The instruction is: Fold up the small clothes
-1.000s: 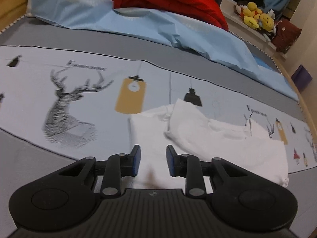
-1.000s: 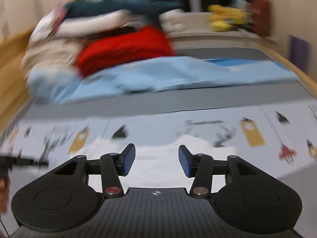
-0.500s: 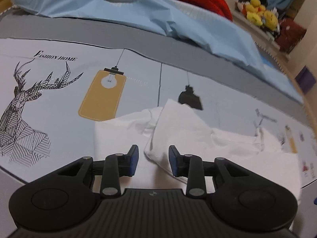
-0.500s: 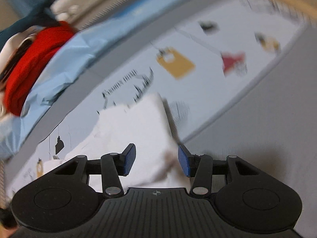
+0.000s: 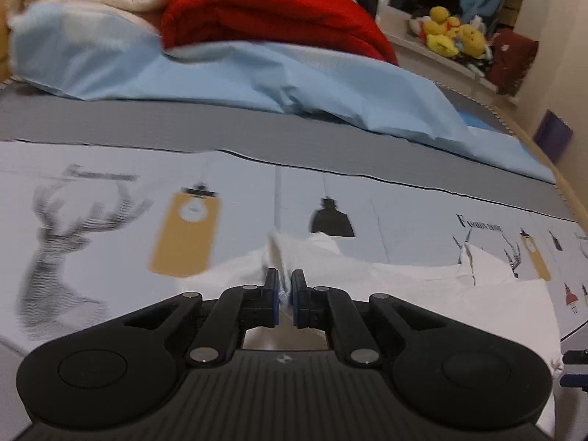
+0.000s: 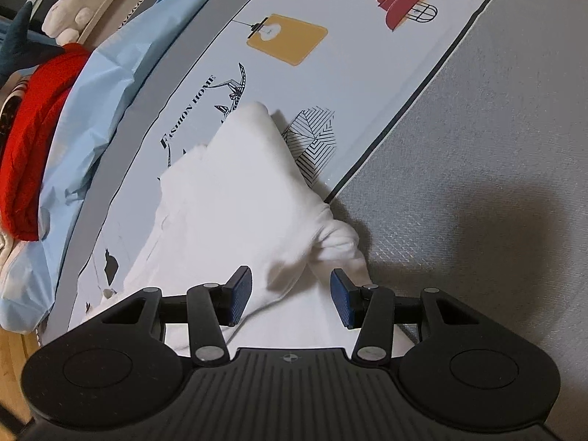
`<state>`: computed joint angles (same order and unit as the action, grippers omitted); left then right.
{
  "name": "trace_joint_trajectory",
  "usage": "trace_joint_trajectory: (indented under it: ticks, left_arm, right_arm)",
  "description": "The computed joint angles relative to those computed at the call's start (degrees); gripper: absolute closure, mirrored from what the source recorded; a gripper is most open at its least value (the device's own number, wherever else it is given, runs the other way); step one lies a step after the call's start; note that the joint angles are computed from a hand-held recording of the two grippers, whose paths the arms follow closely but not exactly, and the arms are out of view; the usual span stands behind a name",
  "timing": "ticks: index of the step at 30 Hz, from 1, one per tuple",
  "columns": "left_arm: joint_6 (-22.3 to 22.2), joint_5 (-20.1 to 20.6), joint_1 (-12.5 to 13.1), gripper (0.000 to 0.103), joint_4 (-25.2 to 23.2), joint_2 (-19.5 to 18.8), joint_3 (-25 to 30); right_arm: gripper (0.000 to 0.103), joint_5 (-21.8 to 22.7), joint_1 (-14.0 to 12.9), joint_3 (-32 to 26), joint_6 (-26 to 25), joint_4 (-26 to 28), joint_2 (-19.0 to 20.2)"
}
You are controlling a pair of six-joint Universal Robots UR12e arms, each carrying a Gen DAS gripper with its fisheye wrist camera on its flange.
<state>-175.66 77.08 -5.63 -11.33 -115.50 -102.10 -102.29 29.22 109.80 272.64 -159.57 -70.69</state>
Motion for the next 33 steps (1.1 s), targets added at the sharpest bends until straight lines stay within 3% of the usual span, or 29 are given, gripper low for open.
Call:
trace_joint_trajectory:
  ticks: [3, 5, 7, 8, 12, 14, 16, 17, 18, 19, 22, 24, 26, 28, 31, 33]
  left_arm:
    - [-2.76, 2.22, 1.26, 0.096, -8.54, 3.72, -0.97]
    - [-3.1, 7.8, 1.09, 0.091, -16.35, 4.68, -0.25]
    - [-4.87, 14.96, 0.72, 0.091, -17.29, 5.75, -0.96]
    - [-5.21, 15.49, 0.9, 0.091, -15.32, 6.59, -1.93]
    - [-3.52, 9.99, 1.72, 0.083, -10.12, 9.59, -5.28]
    - [-2.64, 6.07, 2.05, 0.081, -10.12, 10.03, -6.42]
    - [-0.47, 6.3, 1.32, 0.081, -13.77, 9.57, -6.14]
    - [0.13, 7.16, 0.78, 0.081, -14.93, 9.24, -5.85]
    - [0.89, 6.9, 0.47, 0.081, -14.51, 8.83, -5.65]
    - [1.64, 6.76, 0.22, 0.081, -13.95, 8.39, -5.21]
    - [3.82, 7.55, -0.8, 0.081, -11.67, 7.61, -4.95]
    - [4.61, 7.4, -0.93, 0.081, -12.25, 7.22, -4.62]
    - [5.04, 6.24, -0.5, 0.081, -13.06, 6.59, -4.27]
    - [6.04, 6.16, -0.34, 0.081, -13.59, 6.19, -4.27]
    - [7.0, 5.96, -0.26, 0.081, -12.71, 5.09, -3.92]
    - [6.78, 6.3, -0.14, 0.081, -12.55, 4.29, -3.42]
  right_arm:
    - [0.053, -0.16, 0.07, -0.44, 0.16, 0.34, 0.23]
    - [0.053, 0.21, 0.12, -0.99, 0.04, 0.6, 0.71]
    - [0.053, 0.82, 0.15, -1.48, 0.06, 0.69, 1.32]
    - [0.053, 1.36, 0.12, -1.76, 0.15, 1.06, 1.61]
    - [0.053, 2.55, 0.12, -2.29, 1.52, 1.76, 2.46]
    - [0.053, 2.23, 0.14, -2.61, 2.16, 3.05, 2.63]
    - [0.056, 1.38, 0.27, -2.74, 2.62, 3.69, 2.74]
    - [0.072, 0.8, 0.37, -2.67, 2.93, 3.89, 2.69]
    - [0.097, -0.03, 0.56, -2.56, 3.42, 3.8, 2.62]
    - [0.1, -0.66, 0.7, -2.39, 3.55, 3.16, 2.58]
    - [0.1, -3.13, 1.24, -2.6, 1.77, 3.4, 2.4]
    - [0.099, -2.46, 1.08, -2.22, 2.58, 3.97, 2.02]
    - [0.093, -1.39, 0.99, -3.04, 3.82, 9.12, 1.33]
    - [0.089, -4.29, 1.9, -4.54, 3.75, 13.65, 0.89]
    - [0.083, -10.87, 3.78, -7.05, -2.67, 15.55, 1.5]
    - [0.074, -14.5, 4.49, -8.07, -9.91, 12.87, 2.75]
